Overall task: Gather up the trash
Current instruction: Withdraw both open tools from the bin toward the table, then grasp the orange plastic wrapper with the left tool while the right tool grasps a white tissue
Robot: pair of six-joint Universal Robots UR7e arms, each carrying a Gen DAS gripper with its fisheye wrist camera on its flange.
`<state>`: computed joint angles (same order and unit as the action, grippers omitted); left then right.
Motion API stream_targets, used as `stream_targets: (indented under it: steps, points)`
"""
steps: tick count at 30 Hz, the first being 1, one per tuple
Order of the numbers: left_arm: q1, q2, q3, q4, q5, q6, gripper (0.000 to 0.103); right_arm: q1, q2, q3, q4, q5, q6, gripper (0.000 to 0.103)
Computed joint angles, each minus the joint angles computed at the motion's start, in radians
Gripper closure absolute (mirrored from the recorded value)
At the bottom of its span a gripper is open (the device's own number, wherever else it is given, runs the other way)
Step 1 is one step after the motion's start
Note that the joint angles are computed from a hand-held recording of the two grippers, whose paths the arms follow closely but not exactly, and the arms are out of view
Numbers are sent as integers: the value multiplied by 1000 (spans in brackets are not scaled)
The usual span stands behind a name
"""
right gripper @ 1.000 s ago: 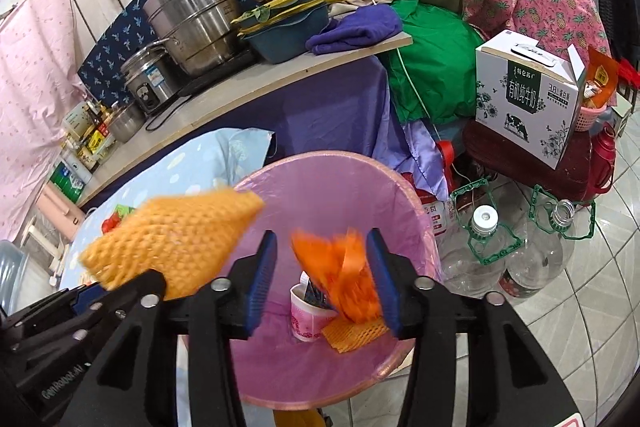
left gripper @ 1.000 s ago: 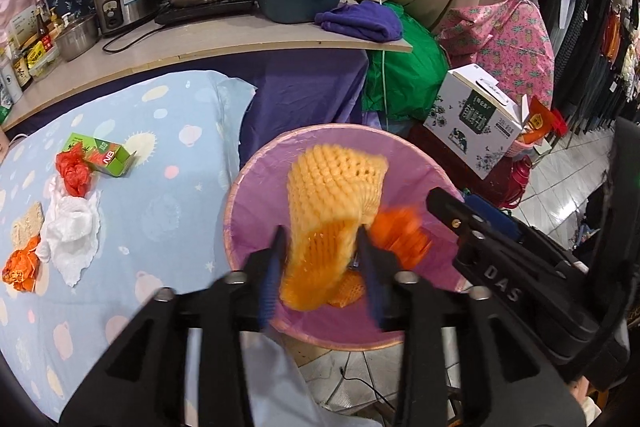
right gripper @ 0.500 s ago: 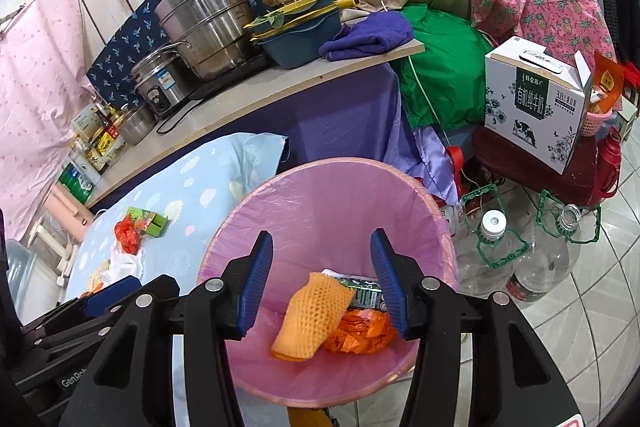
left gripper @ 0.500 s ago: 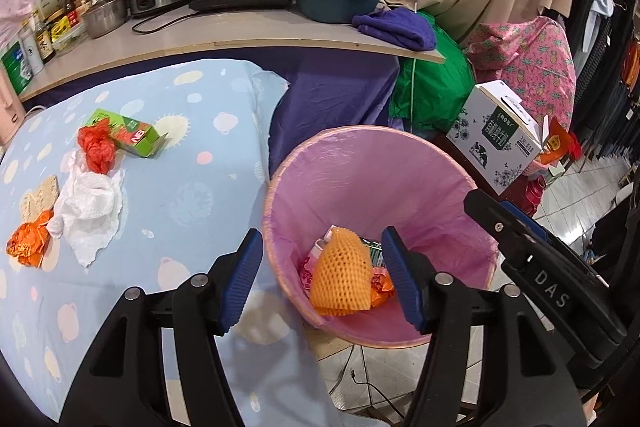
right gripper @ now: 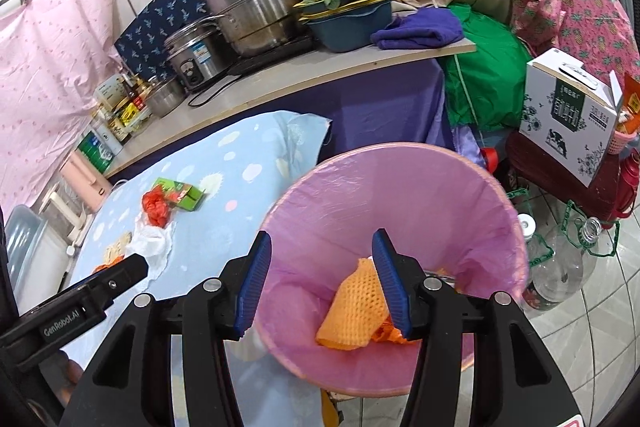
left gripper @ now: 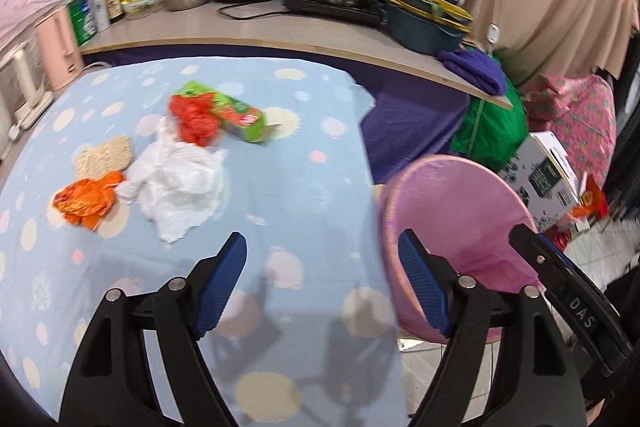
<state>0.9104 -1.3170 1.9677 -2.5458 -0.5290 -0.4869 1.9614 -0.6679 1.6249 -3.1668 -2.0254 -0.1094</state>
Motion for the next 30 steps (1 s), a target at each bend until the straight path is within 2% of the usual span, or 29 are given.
stream_targets:
  steps: [7, 10, 16, 22, 30]
  points:
    - [33, -112, 48, 109, 81, -124, 27, 40, 52, -49, 56, 21, -16, 52]
    - [54, -172, 68, 160, 112, -193, 21, 57, 81, -80, 88, 31, -21, 52]
    - [118, -270, 75, 240, 138, -278, 18, 92, 146, -147, 152, 49, -35, 52]
    - [184, -315, 62, 247, 135, -286, 18, 123, 220, -229, 224, 66, -44, 52]
    - [268, -290, 19, 138, 81, -188, 18, 150, 331, -381, 338, 94, -48, 52]
